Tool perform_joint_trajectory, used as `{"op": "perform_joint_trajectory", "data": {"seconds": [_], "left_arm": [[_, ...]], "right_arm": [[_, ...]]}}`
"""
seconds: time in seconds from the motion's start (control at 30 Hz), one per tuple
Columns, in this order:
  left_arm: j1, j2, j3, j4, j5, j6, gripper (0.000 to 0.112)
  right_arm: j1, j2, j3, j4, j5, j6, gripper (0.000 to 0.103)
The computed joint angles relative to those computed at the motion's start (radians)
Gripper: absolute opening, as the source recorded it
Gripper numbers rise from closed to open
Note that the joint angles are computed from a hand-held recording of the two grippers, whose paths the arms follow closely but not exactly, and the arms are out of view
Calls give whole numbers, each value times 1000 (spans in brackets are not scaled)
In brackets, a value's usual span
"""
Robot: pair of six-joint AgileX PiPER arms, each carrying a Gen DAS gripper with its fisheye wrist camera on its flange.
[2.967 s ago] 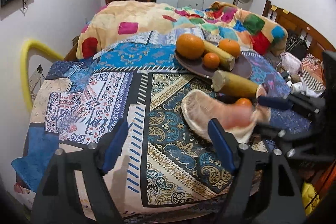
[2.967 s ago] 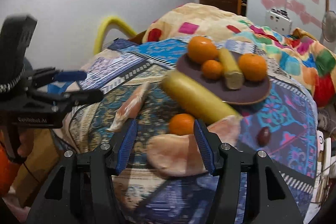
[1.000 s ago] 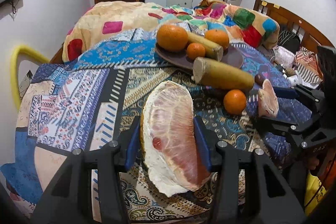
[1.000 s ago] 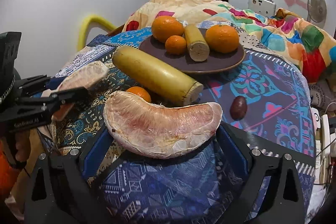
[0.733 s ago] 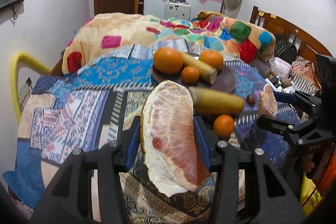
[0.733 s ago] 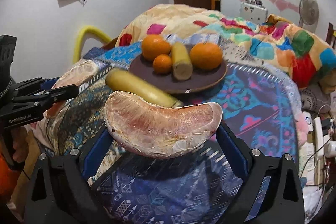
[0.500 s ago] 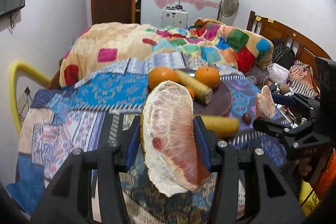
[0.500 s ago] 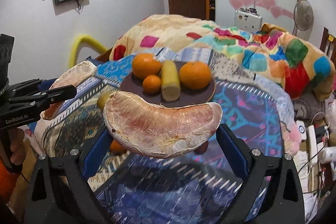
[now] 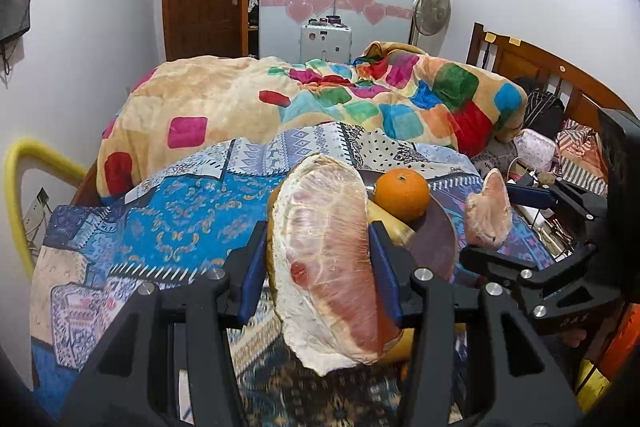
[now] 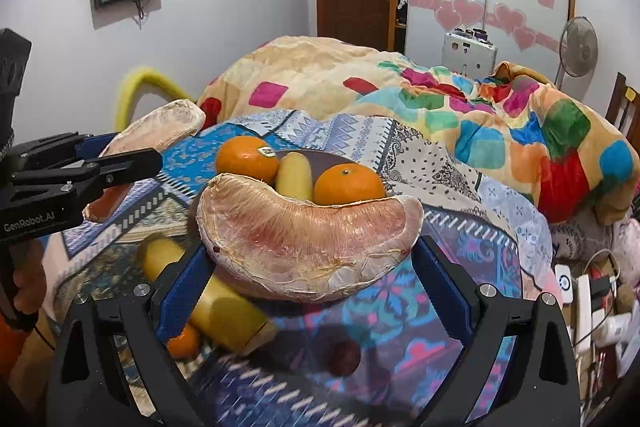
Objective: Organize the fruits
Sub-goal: 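Lift the pomelo segments in both tools and carry them toward the purple plate, then lower both pomelo segments onto the plate and open both tools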
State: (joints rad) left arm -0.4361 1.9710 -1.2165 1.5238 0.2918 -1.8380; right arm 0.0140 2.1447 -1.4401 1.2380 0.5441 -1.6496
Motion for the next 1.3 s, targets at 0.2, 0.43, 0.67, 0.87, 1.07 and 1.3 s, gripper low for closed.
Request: {"op": "perform_joint_trajectory", "data": {"seconds": [0.2,0.43,0.67,0.87,1.07,1.3], "left_arm": [[51,107,-148,-240,-29,271,49],[79,206,-285,-564,-33,614,49],[83,241,-329,-683,-27,730,49],[83,265,-365,-756,-15,803,49],[79,258,-351,-715,-24,765,49],[71,204,-283,-577,-34,619,51]], "right_arm": [[40,102,-170,-193,12,228,97],[76,163,-280,-362,33,380,97],[73,225,-388,-464,137,476,98],[86,255,-429,-568,162,547,98],[90,203,-325,-515,95,439,97],[80,130,-210,-425,47,332,97]]}}
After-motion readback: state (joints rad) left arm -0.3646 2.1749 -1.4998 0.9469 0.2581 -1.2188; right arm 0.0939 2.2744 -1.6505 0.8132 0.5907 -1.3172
